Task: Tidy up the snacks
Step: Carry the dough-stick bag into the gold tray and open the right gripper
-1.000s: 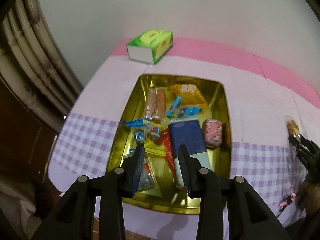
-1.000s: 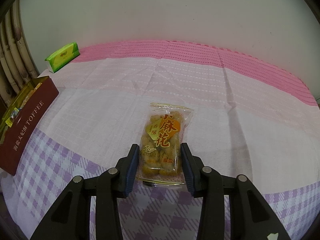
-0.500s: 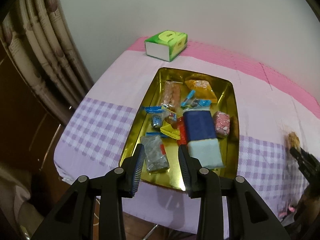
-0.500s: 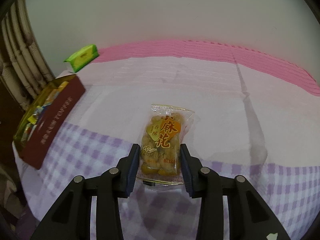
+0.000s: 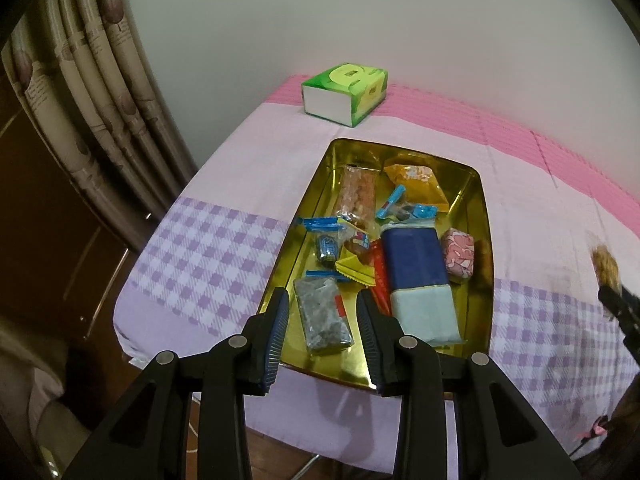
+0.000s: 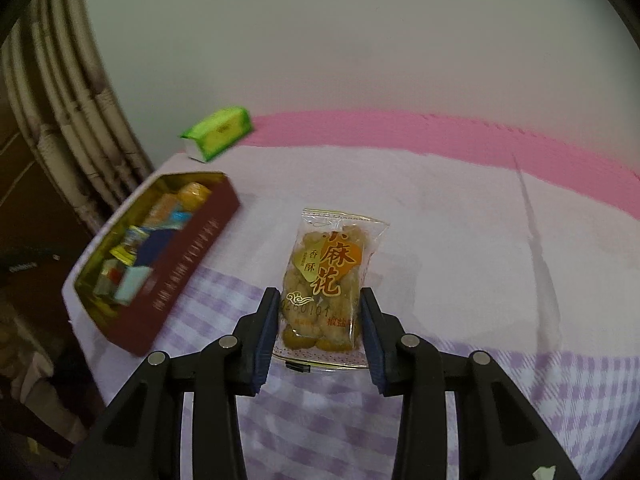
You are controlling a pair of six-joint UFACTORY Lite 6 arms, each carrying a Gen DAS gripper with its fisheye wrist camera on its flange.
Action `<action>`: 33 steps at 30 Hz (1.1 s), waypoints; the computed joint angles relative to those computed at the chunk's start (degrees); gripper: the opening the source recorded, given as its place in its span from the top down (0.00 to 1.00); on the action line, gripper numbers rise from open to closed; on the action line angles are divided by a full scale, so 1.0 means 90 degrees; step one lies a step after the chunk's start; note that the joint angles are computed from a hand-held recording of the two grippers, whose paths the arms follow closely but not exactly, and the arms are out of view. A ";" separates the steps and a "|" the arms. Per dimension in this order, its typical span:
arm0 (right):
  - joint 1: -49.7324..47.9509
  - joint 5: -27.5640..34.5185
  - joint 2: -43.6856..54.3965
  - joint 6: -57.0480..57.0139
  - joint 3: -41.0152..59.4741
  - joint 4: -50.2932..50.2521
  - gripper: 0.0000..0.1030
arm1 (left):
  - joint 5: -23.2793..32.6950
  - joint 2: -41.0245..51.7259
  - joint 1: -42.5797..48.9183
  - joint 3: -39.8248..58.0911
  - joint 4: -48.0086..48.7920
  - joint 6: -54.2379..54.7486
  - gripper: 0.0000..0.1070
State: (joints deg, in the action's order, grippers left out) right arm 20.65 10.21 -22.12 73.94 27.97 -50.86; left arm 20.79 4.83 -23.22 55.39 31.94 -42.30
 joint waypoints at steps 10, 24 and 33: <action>0.1103 0.0153 0.2000 -0.0207 0.2363 0.0149 0.65 | -0.0007 0.0065 0.0111 0.0074 -0.0211 0.0150 0.65; 0.2107 -0.0001 0.4674 -0.2744 0.4956 0.2758 0.65 | 0.0052 0.0165 0.0504 0.0151 -0.0117 0.0039 0.58; 0.2104 -0.0101 0.5118 -0.3927 0.5208 0.4043 0.65 | 0.0023 0.0210 0.0535 0.0160 -0.0039 -0.0085 0.53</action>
State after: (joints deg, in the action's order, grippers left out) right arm 39.58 9.30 23.94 38.59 74.84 -14.47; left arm 21.00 6.72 -18.41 56.83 31.59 -43.07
